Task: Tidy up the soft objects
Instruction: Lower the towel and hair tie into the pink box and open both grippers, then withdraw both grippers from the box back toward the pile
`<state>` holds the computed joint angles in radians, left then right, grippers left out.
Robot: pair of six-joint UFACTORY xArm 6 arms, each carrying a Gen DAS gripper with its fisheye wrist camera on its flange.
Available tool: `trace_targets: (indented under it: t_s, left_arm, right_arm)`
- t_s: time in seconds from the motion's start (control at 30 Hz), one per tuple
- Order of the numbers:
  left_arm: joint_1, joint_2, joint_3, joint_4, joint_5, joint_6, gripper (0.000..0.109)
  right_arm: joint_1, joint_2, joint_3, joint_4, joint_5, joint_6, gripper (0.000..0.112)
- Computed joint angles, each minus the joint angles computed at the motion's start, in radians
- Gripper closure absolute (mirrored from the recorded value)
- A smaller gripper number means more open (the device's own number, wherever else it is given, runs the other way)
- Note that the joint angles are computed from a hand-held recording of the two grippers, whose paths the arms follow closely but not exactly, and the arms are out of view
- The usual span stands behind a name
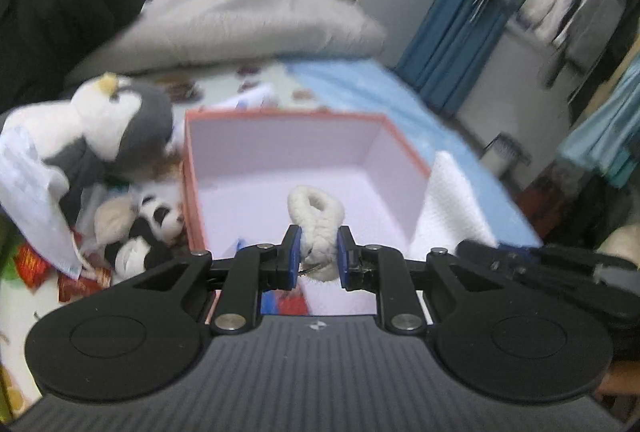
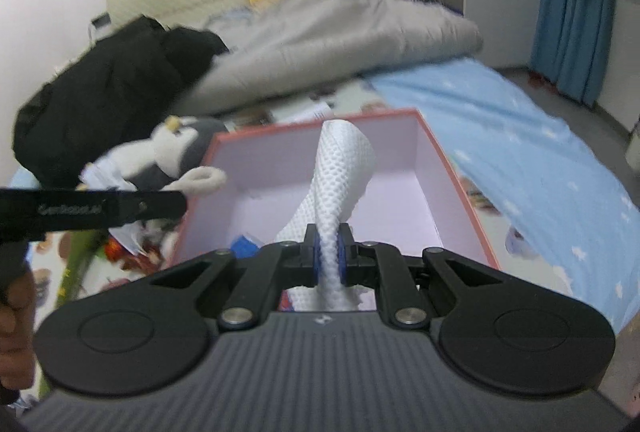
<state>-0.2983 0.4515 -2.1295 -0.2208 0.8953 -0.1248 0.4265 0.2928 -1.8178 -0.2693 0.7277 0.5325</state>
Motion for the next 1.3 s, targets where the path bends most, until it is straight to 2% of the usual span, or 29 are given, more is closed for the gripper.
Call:
trace_targets:
  t_s: [0.2, 0.4, 0.43, 0.47, 0.5, 0.53, 0.6, 1.13, 1.3]
  left_arm:
    - [-0.015, 0.036, -0.019, 0.04, 0.061, 0.003, 0.087]
    - [-0.019, 0.037, -0.016, 0.027, 0.06, 0.002, 0.086]
    - [-0.022, 0.034, -0.018, 0.031, 0.063, -0.001, 0.078]
    - [-0.023, 0.034, -0.024, 0.034, 0.073, -0.001, 0.066]
    - [-0.024, 0.023, -0.012, 0.035, 0.068, -0.002, 0.059]
    - [-0.026, 0.008, 0.01, 0.036, 0.052, 0.0, 0.055]
    - [-0.027, -0.023, 0.055, 0.034, 0.018, 0.015, 0.055]
    - [-0.018, -0.303, 0.314, -0.015, -0.179, 0.098, 0.055]
    - [0.006, -0.42, 0.43, -0.131, -0.212, 0.136, 0.055]
  right_arm:
    - [-0.031, 0.018, 0.035, 0.041, 0.047, -0.003, 0.099]
    - [-0.037, -0.021, 0.1, 0.062, 0.039, 0.002, 0.098]
    - [-0.036, -0.023, 0.101, 0.064, 0.044, 0.0, 0.096]
    - [-0.036, -0.023, 0.099, 0.063, 0.051, 0.006, 0.094]
    - [-0.039, -0.014, 0.085, 0.066, 0.055, 0.008, 0.086]
    - [-0.04, -0.019, 0.092, 0.07, 0.046, 0.011, 0.075]
    - [-0.043, -0.04, 0.124, 0.079, 0.013, 0.02, 0.068]
    - [0.004, -0.179, 0.223, -0.081, -0.176, 0.136, 0.068]
    - [0.033, -0.223, 0.26, -0.08, -0.226, 0.167, 0.068]
